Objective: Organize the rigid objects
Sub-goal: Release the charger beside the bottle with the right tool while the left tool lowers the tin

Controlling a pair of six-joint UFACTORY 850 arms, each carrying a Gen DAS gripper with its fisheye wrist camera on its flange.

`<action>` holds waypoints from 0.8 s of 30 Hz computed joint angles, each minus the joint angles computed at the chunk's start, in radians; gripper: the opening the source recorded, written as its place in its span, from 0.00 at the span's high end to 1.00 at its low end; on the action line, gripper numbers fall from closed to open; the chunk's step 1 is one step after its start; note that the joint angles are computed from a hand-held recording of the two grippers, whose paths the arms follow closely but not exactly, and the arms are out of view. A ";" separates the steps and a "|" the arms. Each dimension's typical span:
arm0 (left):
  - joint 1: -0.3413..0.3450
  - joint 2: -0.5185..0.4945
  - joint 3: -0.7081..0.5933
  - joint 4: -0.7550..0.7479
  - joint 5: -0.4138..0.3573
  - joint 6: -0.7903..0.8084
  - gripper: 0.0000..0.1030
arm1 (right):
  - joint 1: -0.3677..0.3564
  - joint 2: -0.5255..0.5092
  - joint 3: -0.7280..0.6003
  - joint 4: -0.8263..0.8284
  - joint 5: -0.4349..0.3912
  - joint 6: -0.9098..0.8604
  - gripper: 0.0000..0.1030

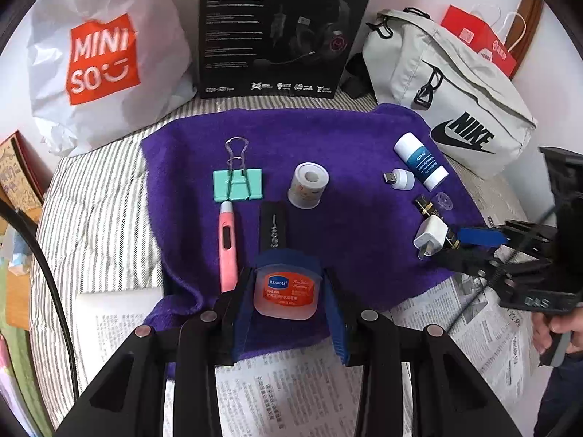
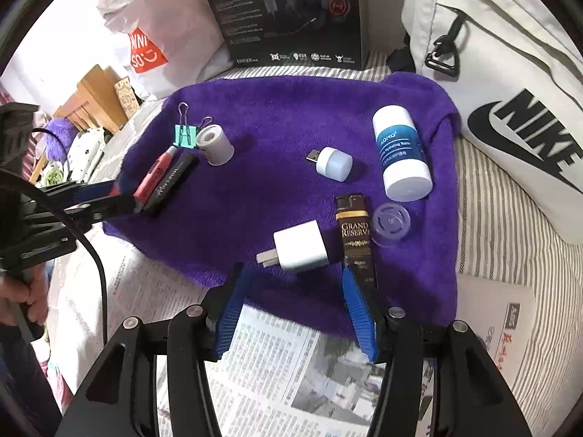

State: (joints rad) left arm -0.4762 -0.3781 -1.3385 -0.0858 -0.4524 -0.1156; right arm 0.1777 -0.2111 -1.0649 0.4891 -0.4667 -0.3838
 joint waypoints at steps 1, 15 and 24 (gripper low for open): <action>-0.002 -0.005 -0.005 0.004 0.002 -0.006 0.66 | -0.002 0.005 0.006 0.010 -0.003 -0.008 0.46; -0.027 -0.121 -0.136 0.012 -0.038 0.017 0.66 | -0.015 0.079 0.090 0.088 0.071 -0.094 0.46; -0.044 -0.178 -0.202 0.051 -0.077 -0.001 0.66 | -0.016 0.084 0.099 0.123 0.076 -0.129 0.45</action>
State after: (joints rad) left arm -0.5202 -0.5561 -1.5410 -0.0353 -0.5294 -0.1163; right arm 0.1615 -0.1274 -0.9663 0.6123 -0.3908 -0.5127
